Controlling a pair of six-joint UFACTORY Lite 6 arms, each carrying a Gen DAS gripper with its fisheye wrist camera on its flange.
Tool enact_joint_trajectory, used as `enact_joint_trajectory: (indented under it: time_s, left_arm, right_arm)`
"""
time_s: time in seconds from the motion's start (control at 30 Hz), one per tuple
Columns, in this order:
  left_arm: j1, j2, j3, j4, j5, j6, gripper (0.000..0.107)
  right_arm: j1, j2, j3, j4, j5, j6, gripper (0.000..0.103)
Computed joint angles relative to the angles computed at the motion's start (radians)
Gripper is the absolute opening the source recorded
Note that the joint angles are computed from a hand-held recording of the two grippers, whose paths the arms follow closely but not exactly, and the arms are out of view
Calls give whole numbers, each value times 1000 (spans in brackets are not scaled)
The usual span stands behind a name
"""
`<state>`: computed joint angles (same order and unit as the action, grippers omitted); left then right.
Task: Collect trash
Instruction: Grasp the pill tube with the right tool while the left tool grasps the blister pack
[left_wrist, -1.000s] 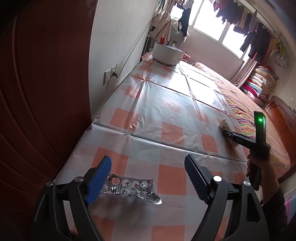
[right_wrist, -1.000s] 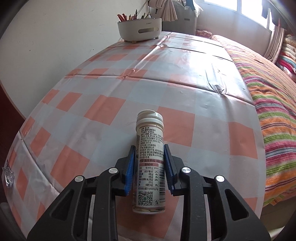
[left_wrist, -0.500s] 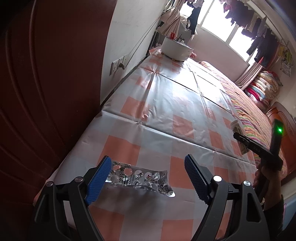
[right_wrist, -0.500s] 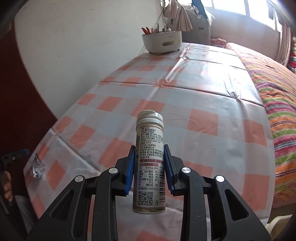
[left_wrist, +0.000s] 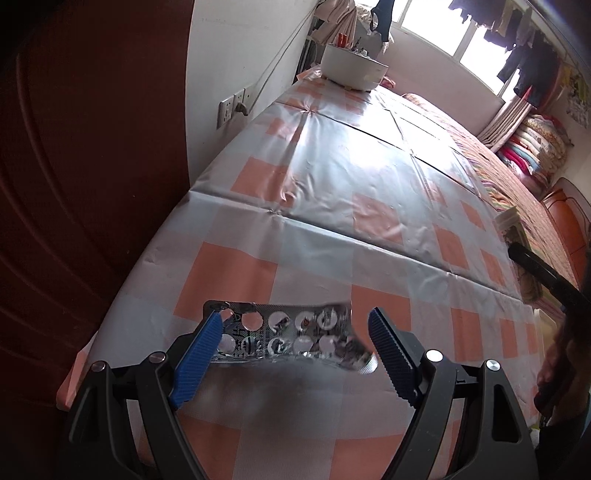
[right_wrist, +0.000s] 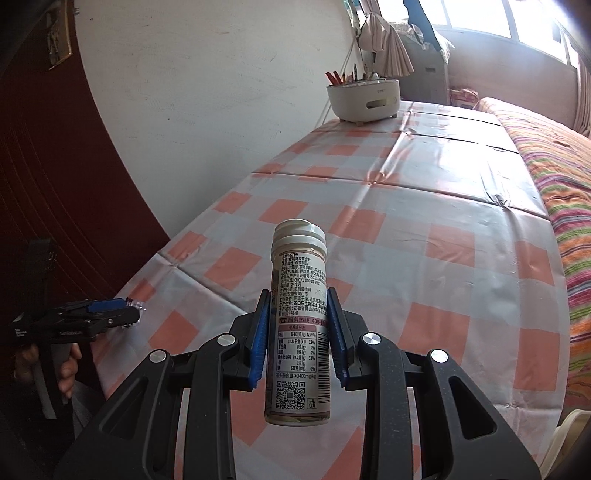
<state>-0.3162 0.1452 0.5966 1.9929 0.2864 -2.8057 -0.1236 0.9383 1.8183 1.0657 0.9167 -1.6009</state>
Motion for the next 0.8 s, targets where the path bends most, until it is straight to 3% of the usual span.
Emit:
enact_joint_trajectory:
  time_s: [0.4, 0.63, 0.73, 0.8]
  left_arm:
    - [-16, 45, 45, -131, 43, 138, 79]
    - [-14, 39, 23, 4, 84, -18, 79]
    - [-30, 44, 28, -23, 107, 21, 79]
    - [-37, 55, 38, -34, 112, 37, 69]
  right_arm:
    - [-13, 6, 7, 8, 17, -30, 28]
    - [-9, -6, -18, 13, 3, -42, 28]
    - [-9, -12, -21, 18, 2, -39, 28]
    - [-7, -20, -33, 23, -3, -43, 28]
